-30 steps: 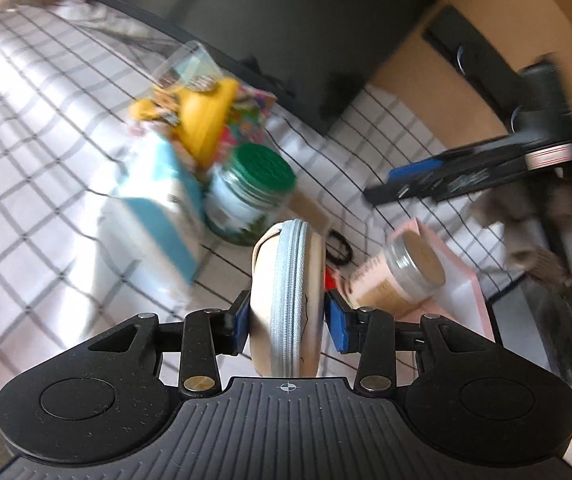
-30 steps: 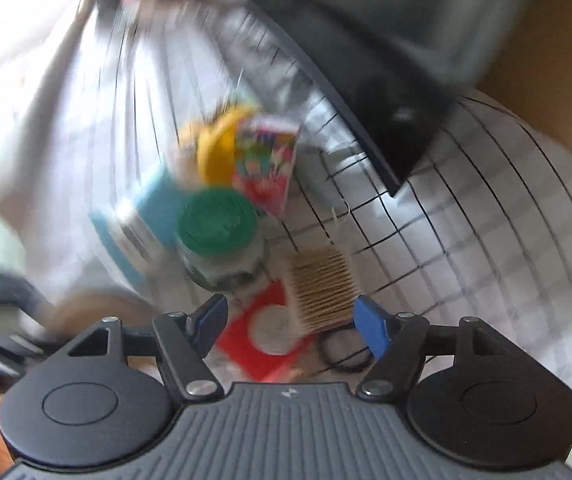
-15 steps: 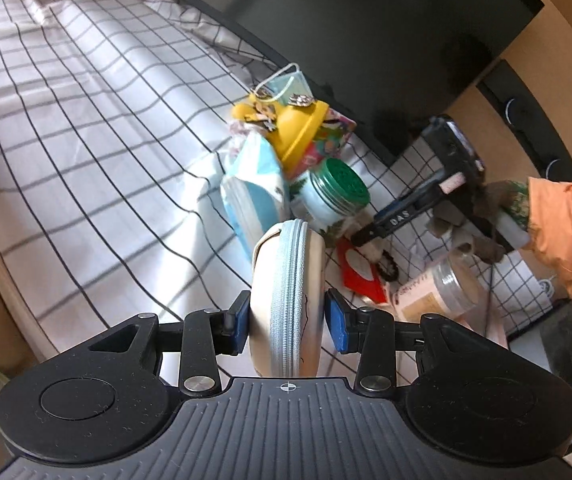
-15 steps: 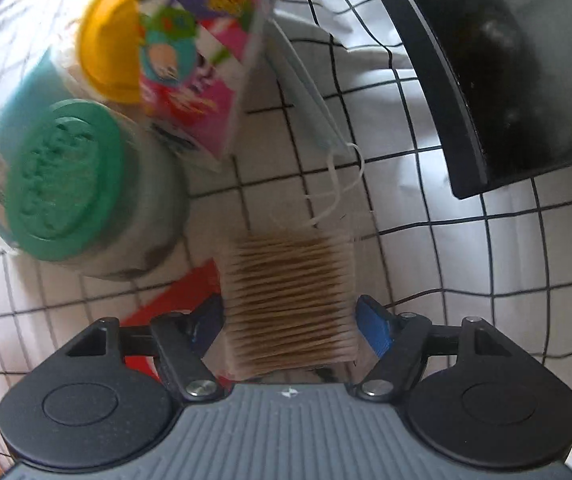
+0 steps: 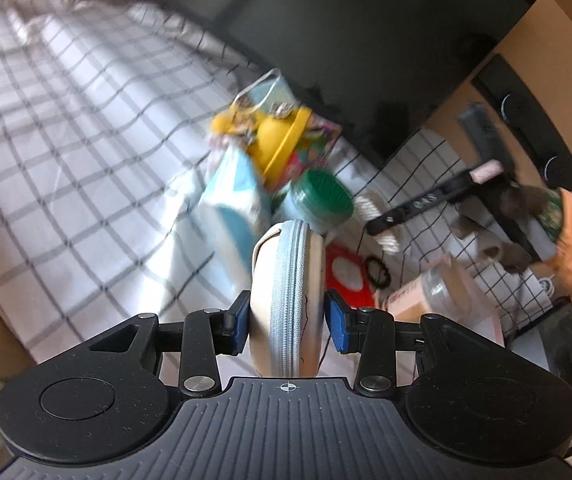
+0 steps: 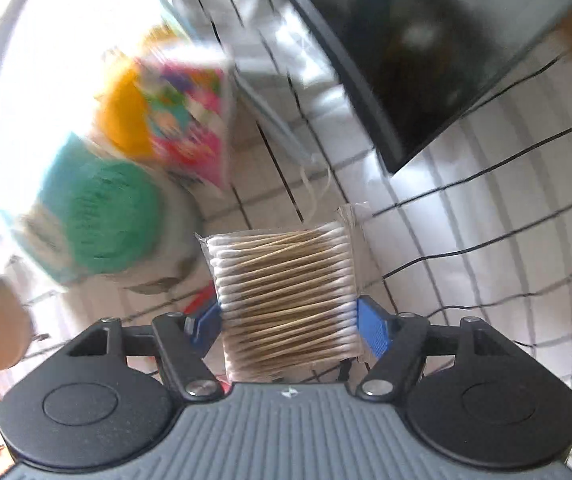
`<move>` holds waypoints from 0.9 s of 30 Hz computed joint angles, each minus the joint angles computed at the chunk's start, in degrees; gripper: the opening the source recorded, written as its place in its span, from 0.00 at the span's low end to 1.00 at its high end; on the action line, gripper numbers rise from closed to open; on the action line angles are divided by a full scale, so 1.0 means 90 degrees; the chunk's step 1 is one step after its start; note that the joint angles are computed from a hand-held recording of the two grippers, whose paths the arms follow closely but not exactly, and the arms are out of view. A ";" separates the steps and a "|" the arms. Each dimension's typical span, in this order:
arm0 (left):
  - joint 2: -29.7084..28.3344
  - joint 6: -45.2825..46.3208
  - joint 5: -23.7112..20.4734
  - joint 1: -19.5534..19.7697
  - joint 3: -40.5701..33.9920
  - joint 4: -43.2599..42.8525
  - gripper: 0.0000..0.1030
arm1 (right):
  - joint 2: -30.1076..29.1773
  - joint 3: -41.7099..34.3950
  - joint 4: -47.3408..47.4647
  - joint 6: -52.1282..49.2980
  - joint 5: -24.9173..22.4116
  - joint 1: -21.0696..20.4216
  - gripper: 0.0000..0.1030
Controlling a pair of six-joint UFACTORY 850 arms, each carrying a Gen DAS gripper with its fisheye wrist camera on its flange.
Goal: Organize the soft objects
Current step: 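Carry both items into the pink box and open both grippers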
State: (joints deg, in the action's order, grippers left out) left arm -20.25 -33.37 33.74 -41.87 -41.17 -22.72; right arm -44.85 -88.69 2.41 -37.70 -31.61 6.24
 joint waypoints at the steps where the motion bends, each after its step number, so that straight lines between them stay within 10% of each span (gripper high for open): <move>1: 0.0073 0.0132 -0.0168 0.0048 -0.0081 -0.0067 0.42 | 0.0234 0.0194 0.0156 -0.0114 0.0091 -0.0012 0.69; 15: 0.0156 0.1848 -0.1081 0.0260 -0.1953 0.1120 0.42 | 0.3557 0.2791 0.1980 -0.1373 0.1923 -0.0645 0.69; 27: -0.1601 -0.3082 -0.1631 -0.0076 -0.4441 0.7268 0.42 | 0.4871 0.4137 -0.0211 0.1539 0.2592 -0.1722 0.69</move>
